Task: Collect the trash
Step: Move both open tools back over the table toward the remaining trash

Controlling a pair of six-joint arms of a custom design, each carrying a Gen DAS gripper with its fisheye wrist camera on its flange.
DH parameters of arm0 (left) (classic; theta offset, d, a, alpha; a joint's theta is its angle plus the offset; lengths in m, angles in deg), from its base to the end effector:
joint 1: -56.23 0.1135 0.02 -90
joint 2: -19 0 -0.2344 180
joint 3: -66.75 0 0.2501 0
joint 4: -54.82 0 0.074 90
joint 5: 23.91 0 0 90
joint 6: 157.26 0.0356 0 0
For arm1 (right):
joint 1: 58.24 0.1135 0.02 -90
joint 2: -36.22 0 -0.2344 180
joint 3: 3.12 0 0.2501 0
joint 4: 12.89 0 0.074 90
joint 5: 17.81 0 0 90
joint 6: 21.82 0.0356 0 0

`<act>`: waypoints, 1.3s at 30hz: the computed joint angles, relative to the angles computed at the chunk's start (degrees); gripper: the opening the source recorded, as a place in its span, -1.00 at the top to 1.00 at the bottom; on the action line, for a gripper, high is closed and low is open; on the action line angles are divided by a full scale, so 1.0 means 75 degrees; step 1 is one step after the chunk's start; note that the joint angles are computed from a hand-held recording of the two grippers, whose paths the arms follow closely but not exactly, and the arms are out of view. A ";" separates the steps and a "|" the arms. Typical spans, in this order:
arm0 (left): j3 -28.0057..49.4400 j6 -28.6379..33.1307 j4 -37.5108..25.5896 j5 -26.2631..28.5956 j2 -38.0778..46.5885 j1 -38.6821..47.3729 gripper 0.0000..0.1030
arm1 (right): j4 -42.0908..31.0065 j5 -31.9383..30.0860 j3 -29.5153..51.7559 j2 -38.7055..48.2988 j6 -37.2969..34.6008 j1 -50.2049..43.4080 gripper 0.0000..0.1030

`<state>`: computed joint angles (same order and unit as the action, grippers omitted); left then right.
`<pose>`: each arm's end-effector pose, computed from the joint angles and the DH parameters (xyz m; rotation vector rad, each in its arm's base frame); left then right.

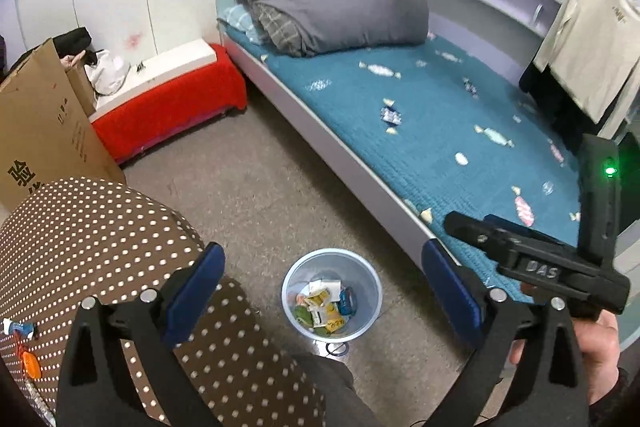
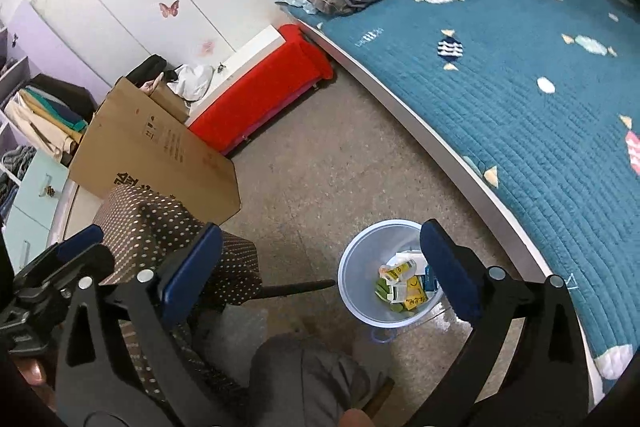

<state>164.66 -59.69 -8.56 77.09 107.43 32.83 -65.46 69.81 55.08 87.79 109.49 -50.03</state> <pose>0.2951 -0.1351 0.3010 0.7493 2.4085 -0.3536 0.1967 0.0299 0.2473 0.6701 2.3266 0.4560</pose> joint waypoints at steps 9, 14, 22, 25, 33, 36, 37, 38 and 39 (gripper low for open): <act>-0.0352 0.0590 -0.0547 0.1202 -0.1481 0.1272 -0.88 | -0.1568 0.2405 0.2286 0.0528 0.0572 0.2470 -0.88; -0.0463 0.1050 -0.0799 0.1756 -0.2146 0.2393 -0.88 | -0.2177 0.3865 0.3829 0.1285 0.0756 0.3852 -0.88; -0.0357 0.1801 -0.1239 0.2666 -0.2413 0.4532 -0.88 | -0.2065 0.4726 0.5756 0.3099 0.0342 0.5254 -0.88; -0.0369 0.2102 -0.1376 0.3016 -0.2371 0.5403 -0.88 | -0.2012 0.4495 0.6346 0.3884 0.0192 0.5515 -0.88; -0.0553 0.2961 -0.1514 0.3406 -0.1807 0.7448 -0.88 | -0.2177 0.3727 0.8089 0.6117 -0.0198 0.5947 -0.88; -0.0623 0.3179 -0.1368 0.3327 -0.1511 0.7971 -0.88 | -0.2190 0.3494 0.8544 0.6746 -0.0208 0.6060 -0.88; -0.0683 0.3214 -0.1286 0.3263 -0.1442 0.8112 -0.88 | -0.2195 0.3395 0.8721 0.6959 -0.0227 0.6072 -0.88; -0.0738 0.3247 -0.1183 0.3191 -0.1352 0.8244 -0.88 | -0.2175 0.3316 0.8854 0.7142 -0.0258 0.6087 -0.88; -0.0776 0.3285 -0.1098 0.3093 -0.1231 0.8379 -0.88 | -0.2199 0.3245 0.9045 0.7378 -0.0284 0.6122 -0.88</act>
<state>158.84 -35.05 -16.79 100.28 98.19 95.67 -81.95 94.14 122.92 143.12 107.37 -4.12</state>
